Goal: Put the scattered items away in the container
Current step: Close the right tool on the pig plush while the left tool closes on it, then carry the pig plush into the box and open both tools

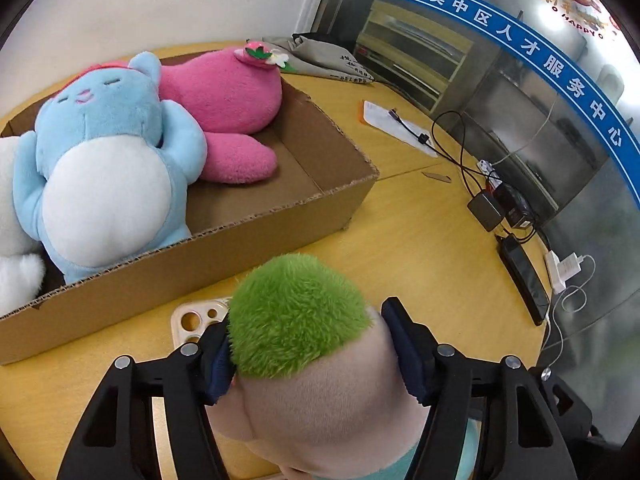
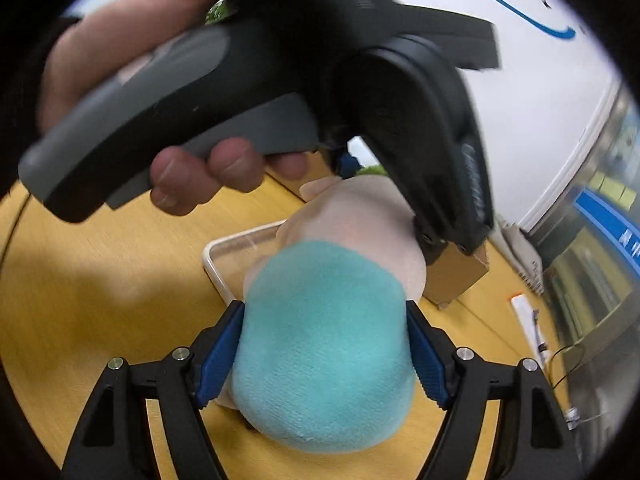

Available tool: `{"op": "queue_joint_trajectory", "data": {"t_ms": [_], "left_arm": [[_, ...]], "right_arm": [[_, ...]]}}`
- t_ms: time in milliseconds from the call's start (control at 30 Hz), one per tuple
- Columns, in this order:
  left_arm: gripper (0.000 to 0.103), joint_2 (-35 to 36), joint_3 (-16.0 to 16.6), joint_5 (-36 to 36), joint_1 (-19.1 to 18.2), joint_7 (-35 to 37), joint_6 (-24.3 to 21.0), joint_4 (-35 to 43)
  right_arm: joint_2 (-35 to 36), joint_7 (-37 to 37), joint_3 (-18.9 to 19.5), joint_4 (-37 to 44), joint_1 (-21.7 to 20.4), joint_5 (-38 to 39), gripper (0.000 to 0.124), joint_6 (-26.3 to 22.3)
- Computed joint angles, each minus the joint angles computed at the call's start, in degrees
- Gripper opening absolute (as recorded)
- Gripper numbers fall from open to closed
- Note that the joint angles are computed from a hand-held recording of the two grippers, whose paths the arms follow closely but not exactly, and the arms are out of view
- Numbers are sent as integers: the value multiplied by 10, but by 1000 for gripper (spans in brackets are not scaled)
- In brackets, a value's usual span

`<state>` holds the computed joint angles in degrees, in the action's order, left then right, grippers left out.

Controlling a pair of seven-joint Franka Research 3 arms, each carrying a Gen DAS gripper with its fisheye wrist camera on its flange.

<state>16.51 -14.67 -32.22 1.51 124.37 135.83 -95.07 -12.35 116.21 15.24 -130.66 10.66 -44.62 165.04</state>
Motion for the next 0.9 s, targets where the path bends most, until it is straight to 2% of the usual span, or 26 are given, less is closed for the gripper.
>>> {"op": "queue_joint_trajectory", "data": {"t_ms": [100, 167, 200, 233, 267, 333, 400, 500, 600, 700, 733, 833, 900], "left_arm": [[70, -5, 0, -4, 2, 1, 0, -6], [70, -8, 1, -8, 2, -3, 2, -9], [69, -8, 3, -8, 2, -8, 3, -9], [69, -6, 3, -7, 1, -12, 4, -9], [69, -8, 3, -9, 1, -14, 6, -10], [67, -14, 2, -14, 2, -12, 12, -18], [65, -22, 4, -15, 0, -14, 19, -25], [60, -24, 8, -11, -2, -28, 17, -18], [57, -29, 6, -32, 5, -18, 19, -10], [55, -43, 2, -78, 13, 21, 19, -2], [54, -42, 3, -88, 14, 30, 16, 8], [52, -15, 2, -101, 11, 46, -2, 80], [52, 25, -3, -82, 3, 52, -3, 158]], "right_arm": [[-13, -68, -38, -16, 33, 118, 78, 22], [-30, -101, -65, -32, 53, 204, 77, 55], [-37, -122, -86, -39, 71, 250, 77, 69], [-44, -161, -123, -48, 110, 318, 77, 74], [-40, -199, -157, -41, 148, 377, 77, 62], [-18, -254, -196, -11, 182, 461, 76, -5], [-6, -347, -243, 0, 233, 595, 78, -28], [-2, -381, -229, 2, 223, 619, 72, -26], [2, -418, -229, 8, 222, 684, 62, -15], [-10, -437, -200, -16, 207, 700, 60, 62], [-14, -428, -182, -16, 193, 693, 59, 71], [-7, -439, -158, 12, 161, 692, 59, 77], [14, -447, -149, 50, 140, 694, 60, 75]]}}
